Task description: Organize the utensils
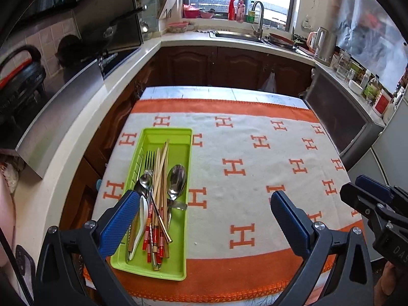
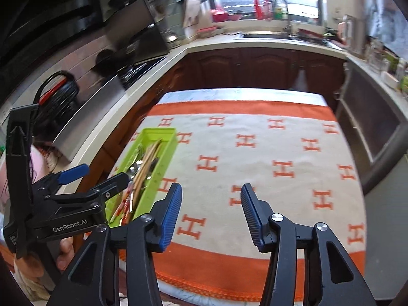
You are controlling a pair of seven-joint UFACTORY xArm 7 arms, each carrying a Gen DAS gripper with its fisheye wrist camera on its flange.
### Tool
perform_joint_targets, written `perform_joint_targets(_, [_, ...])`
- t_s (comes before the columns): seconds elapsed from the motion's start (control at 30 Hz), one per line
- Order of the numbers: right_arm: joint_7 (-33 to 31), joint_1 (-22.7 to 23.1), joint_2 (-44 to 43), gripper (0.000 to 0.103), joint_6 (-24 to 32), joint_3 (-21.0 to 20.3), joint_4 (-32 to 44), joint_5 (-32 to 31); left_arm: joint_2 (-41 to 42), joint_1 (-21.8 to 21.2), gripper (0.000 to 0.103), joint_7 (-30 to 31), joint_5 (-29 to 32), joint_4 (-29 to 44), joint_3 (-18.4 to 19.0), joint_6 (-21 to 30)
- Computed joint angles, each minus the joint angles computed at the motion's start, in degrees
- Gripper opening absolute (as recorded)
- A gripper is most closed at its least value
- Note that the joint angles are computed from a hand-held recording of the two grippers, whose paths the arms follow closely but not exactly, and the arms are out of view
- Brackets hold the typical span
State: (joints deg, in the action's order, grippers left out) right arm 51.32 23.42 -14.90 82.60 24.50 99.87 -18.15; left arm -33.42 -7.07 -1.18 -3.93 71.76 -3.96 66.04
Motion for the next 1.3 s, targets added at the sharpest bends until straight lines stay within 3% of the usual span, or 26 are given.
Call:
perform_joint_targets(0.1, [1.47, -0.56, -1.37, 0.052, 2.05, 0.02, 1.32, 0.0, 0.37, -0.05, 0.102, -0.85, 1.41, 2.17, -1.7, 1.22])
perform_joint_targets(0.4, [1.43, -2.19, -0.73, 0.055, 7.53, 4.46, 6.12, -4.43, 0.53, -1.88, 0.102, -1.94, -0.33, 4.39, -2.17, 2.04])
perform_joint_targets(0.57, [1.72, -2.14, -0.69, 0.056, 8.52, 4.86, 6.68, -5.24, 0.84, -2.28, 0.102, -2.4, -0.54, 4.56, -2.28, 2.7])
perform_joint_targets(1.3, [0.63, -1.95, -0.98, 0.057, 5.99, 3.67, 3.82, -5.32, 1.33, -1.82, 0.102, -4.46, 1.91, 4.6, -3.22, 2.71])
